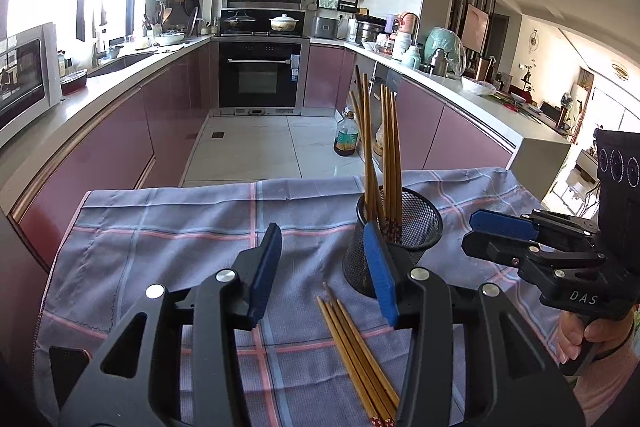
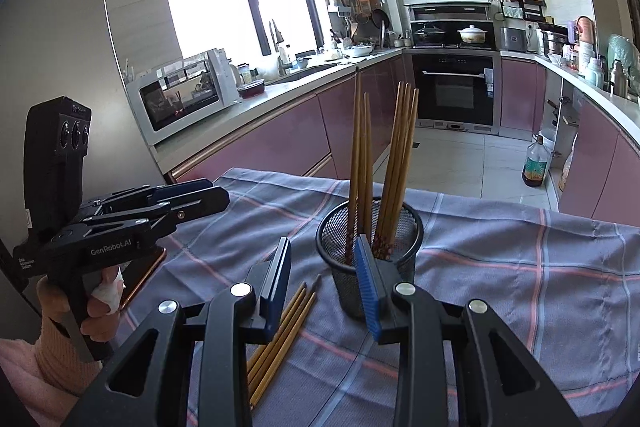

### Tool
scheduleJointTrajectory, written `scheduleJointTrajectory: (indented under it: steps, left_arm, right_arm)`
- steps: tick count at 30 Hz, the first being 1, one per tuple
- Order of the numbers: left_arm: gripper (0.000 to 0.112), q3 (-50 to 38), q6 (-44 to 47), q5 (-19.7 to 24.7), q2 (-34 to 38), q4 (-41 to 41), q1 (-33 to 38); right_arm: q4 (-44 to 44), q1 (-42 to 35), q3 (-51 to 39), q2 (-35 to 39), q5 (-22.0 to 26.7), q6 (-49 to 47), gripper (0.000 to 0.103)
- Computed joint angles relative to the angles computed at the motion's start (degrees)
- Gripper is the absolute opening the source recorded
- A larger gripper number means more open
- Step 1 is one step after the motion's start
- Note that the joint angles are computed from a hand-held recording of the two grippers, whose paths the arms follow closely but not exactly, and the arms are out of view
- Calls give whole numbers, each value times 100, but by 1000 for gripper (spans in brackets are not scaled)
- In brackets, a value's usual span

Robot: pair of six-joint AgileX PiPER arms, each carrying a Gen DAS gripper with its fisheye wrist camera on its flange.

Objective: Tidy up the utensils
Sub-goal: 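Withdraw both open tools from the cup back over the chopstick pile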

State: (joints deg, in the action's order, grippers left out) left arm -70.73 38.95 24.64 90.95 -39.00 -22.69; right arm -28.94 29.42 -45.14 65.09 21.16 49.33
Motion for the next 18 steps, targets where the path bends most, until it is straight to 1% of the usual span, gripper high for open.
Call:
scheduleJointTrajectory:
  steps: [3, 6, 10, 14, 16, 18]
  left_arm:
    - [47, 285, 108, -58, -82, 18, 43]
    - [48, 488, 38, -30, -47, 100, 43]
    - [48, 801, -37, -95, 11, 243, -24]
    - [48, 1045, 55, -132, 97, 177, -34]
    - [48, 1156, 14, -202, 125, 247, -61]
    - [48, 1258, 160, -227, 157, 146, -45]
  right_arm:
    - [-183, 176, 130, 82, -27, 304, 31]
    - [-126, 286, 339, 263, -211, 438, 31]
    - [470, 299, 428, 640, -458, 32, 31]
    - [642, 394, 468, 931, -572, 4, 30]
    - [548, 475, 456, 1046, -548, 157, 30]
    - [567, 518, 477, 1114, -583, 218, 31]
